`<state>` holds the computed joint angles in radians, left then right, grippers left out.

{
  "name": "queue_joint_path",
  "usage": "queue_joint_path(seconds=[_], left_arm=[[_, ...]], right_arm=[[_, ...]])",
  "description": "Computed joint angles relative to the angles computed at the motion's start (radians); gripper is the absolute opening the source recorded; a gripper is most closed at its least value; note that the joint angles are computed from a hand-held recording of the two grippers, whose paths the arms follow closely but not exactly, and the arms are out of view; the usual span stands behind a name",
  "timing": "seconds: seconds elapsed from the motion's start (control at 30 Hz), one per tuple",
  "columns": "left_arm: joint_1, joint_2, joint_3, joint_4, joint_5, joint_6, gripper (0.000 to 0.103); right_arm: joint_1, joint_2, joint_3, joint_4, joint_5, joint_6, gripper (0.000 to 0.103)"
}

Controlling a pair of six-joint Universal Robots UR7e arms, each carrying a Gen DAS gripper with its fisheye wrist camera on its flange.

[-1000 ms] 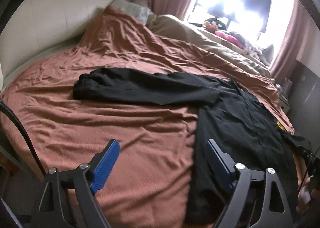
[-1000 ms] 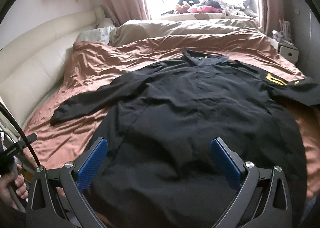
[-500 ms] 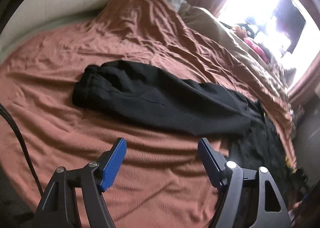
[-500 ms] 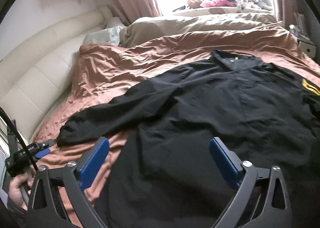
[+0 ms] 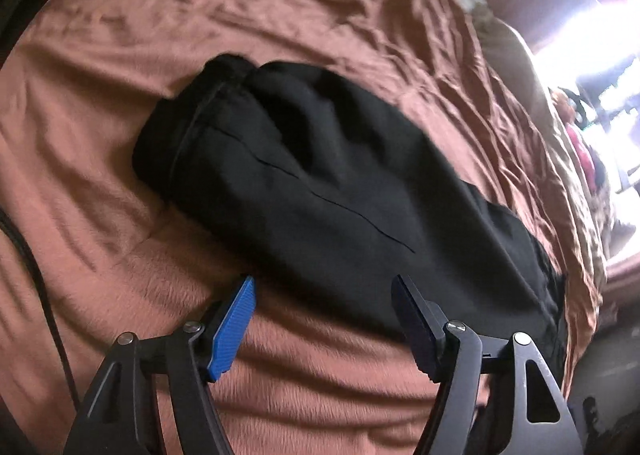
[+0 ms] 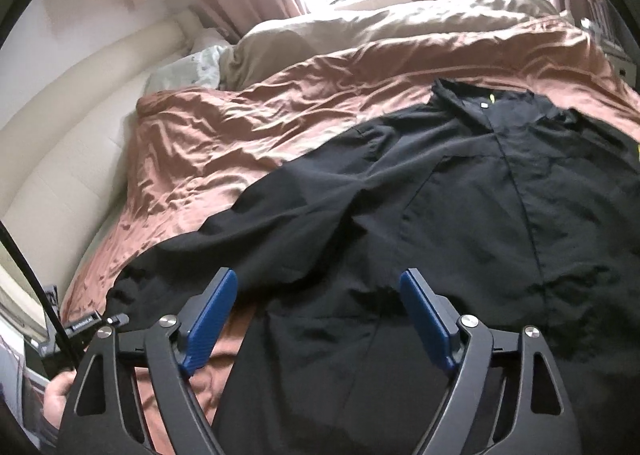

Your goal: Fold large clothes

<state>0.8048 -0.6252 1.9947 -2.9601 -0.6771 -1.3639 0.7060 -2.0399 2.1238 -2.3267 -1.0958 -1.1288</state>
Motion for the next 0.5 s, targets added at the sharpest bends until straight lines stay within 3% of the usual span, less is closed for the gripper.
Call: queue_joint_path(seconds=[0.1, 0.17, 0.23, 0.37, 0.5], left_arm=[[0.018, 0.001, -0.03, 0.093, 0.038, -0.05, 0.052], [0.014, -0.01, -0.04, 0.168, 0.069, -0.112, 0.026], [0.006, -0.015, -0.031, 0.127, 0.092, -0.082, 0.009], [-0.03, -0.037, -0.032, 0.097, 0.16, -0.009, 0.006], [-0.055, -0.047, -0.075, 0.018, 0.207, 0.16, 0.005]], right_arm=[[0.044, 0.045, -0.015, -0.039, -0.04, 0.049, 0.073], [0.073, 0.088, -0.041, -0.041, -0.078, 0.073, 0.05], [0.105, 0.142, -0.081, -0.037, -0.127, 0.14, 0.038], [0.142, 0.227, -0.149, -0.044, -0.155, 0.252, 0.032], [0.17, 0.311, -0.214, -0.014, -0.17, 0.327, 0.032]])
